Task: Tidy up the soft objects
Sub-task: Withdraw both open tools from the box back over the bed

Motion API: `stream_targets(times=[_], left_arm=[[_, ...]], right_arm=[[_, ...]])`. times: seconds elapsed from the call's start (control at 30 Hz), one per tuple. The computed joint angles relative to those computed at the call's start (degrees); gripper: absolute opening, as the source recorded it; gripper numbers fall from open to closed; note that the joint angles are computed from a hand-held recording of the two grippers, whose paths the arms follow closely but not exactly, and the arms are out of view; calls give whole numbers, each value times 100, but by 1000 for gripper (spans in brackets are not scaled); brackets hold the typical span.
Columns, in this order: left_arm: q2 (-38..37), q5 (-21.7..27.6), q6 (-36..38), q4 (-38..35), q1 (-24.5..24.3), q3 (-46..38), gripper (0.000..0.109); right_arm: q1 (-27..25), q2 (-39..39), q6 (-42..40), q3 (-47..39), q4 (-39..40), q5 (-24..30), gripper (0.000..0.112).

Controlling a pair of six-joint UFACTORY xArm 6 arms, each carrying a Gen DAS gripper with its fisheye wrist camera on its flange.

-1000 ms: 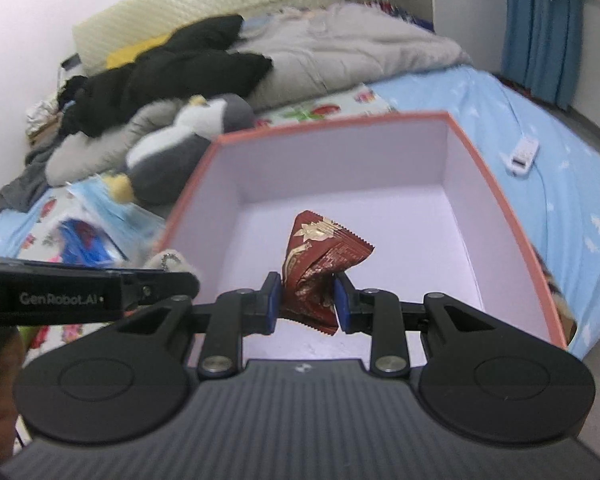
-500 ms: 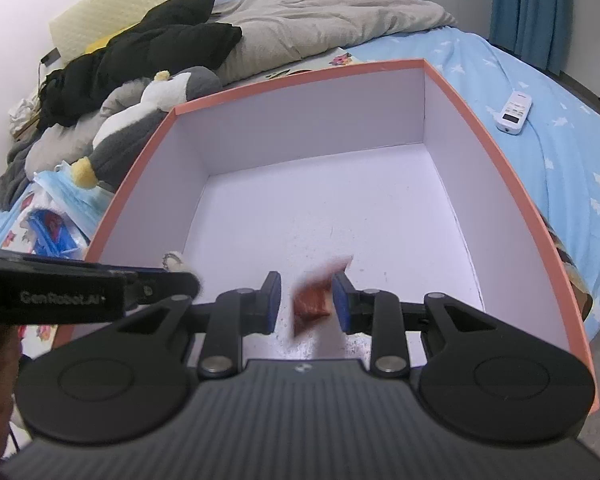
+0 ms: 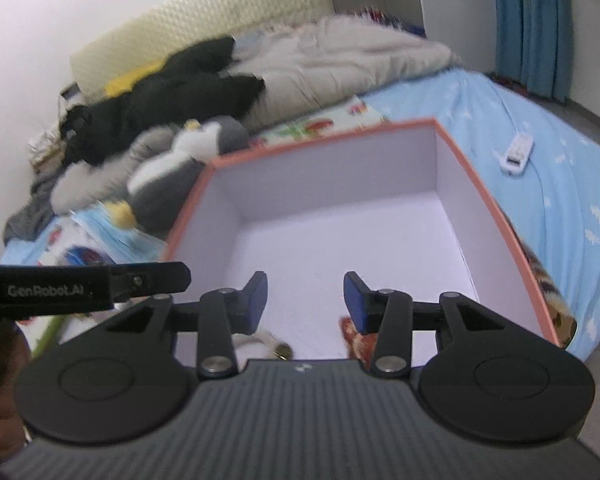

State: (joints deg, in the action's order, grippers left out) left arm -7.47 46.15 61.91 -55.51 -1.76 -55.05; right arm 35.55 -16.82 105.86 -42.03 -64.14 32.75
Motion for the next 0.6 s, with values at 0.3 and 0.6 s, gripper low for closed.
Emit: stream_targets(times=[0.3,0.6], left_arm=[[-1003,642,435,-333,938,286,34],[-1720,1136,725,-339,1936,688,34]], right_arm=[[868,-205,128,-484,-450,779,45],[1491,-68,58,-867,-522,1069,45]])
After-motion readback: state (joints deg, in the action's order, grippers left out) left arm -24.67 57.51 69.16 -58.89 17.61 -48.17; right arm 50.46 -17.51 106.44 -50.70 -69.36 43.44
